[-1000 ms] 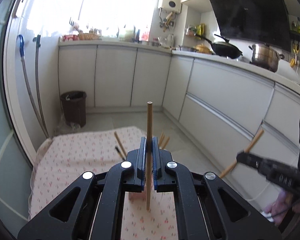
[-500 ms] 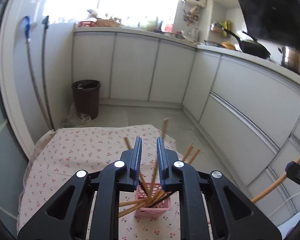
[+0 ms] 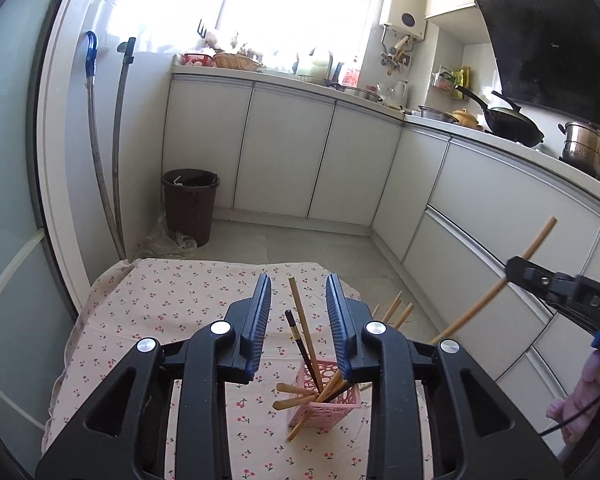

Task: Organize utensils
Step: 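Lower the right-held wooden stick into the basket and open the right gripper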

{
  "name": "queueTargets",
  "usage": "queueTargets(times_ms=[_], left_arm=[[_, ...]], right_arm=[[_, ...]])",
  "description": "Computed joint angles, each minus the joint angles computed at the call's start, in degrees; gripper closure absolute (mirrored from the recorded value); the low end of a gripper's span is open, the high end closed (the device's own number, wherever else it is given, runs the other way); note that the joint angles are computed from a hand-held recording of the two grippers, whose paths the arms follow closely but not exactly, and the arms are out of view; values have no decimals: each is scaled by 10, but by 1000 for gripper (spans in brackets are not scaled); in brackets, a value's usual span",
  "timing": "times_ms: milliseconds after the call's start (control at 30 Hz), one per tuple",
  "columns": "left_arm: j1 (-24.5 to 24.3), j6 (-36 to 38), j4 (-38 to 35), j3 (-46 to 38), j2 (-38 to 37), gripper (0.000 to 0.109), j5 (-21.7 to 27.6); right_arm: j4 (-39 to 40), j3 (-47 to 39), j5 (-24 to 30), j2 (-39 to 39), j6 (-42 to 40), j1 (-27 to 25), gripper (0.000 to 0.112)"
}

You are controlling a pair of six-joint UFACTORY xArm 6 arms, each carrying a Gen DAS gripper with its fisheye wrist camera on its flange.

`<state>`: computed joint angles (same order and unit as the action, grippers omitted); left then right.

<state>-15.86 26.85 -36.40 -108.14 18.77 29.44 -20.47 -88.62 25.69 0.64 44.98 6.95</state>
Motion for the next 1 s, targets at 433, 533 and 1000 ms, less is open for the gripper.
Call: queueTargets(times_ms=[433, 533, 1000], left_arm=[[13, -10, -4, -14, 7, 75, 16], [14, -8, -5, -14, 6, 74, 17], [14, -31, 41, -10, -1, 69, 39]], right_arm=[[-7, -57, 30, 71, -2, 7, 104], [-11, -65, 34, 74, -5, 6, 104], [-14, -77, 39, 92, -29, 9, 68]])
